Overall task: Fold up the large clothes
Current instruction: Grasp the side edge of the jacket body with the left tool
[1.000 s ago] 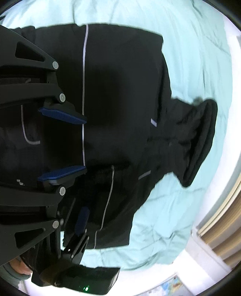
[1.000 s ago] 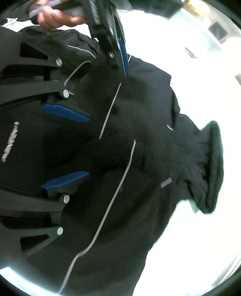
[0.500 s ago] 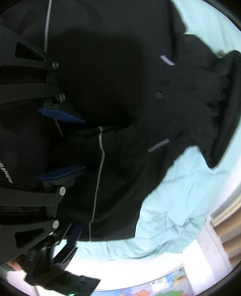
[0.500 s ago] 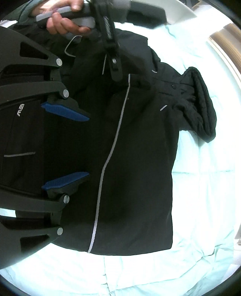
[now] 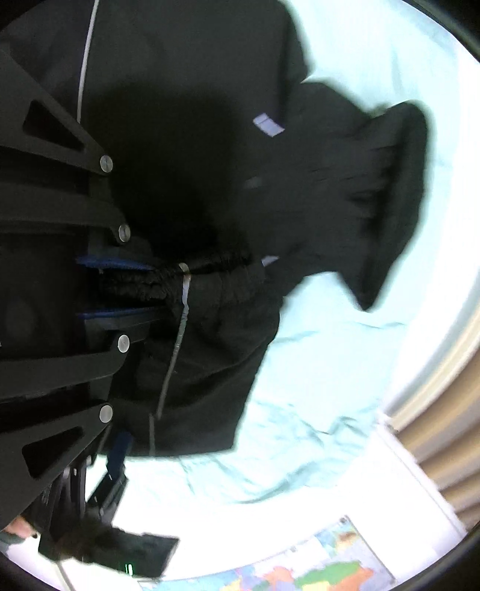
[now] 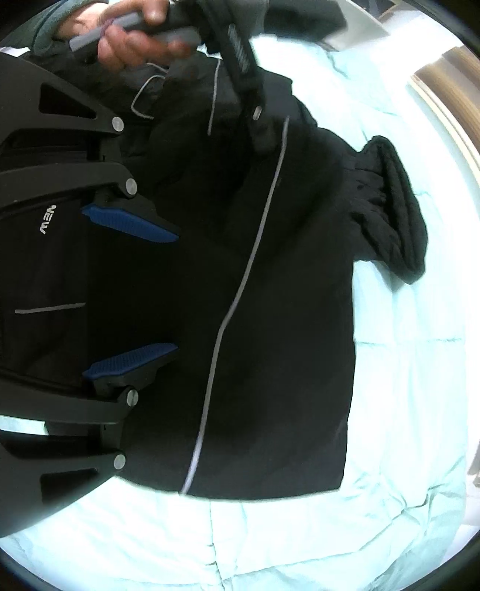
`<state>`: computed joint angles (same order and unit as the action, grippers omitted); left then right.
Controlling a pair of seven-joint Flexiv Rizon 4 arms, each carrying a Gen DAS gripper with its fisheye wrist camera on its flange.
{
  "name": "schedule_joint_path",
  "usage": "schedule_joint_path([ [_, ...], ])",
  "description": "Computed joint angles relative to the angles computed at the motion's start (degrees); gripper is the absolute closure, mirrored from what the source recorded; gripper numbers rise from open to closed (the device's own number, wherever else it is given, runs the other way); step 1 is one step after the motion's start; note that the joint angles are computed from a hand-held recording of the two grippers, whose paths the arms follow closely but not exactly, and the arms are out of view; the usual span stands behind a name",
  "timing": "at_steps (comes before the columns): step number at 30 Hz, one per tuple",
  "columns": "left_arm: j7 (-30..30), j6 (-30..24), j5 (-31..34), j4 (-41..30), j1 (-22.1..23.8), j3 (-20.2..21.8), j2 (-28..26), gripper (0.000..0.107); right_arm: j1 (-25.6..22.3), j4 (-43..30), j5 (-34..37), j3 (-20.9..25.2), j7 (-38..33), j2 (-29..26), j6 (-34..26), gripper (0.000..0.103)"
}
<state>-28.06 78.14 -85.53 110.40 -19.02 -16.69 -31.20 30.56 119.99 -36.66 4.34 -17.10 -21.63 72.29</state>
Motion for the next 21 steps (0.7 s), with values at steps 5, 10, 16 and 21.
schedule_joint_path([
  [5,8.1,5.8,-11.0,0.8,-2.3,4.0,6.0,0.091,0.2,-0.8,-1.5,-0.5,0.6,1.0,0.3,0.044],
  [10,-6.2,9.9,1.8,5.5,-0.1,10.2,7.2,0.091,-0.3,-5.8,1.4,1.2,-3.2,-3.0,-1.8,0.043],
  [16,-32.4,-3.8,32.4,6.7,2.3,21.3,-0.4,0.09,1.9,-15.8,6.1,1.2,-9.0,-11.6,-11.4,0.036],
  [21,-32.7,0.5,34.9,7.2,5.4,17.3,-2.4,0.087,3.3,-20.8,7.1,0.2,-10.3,-15.9,-16.7,0.03],
])
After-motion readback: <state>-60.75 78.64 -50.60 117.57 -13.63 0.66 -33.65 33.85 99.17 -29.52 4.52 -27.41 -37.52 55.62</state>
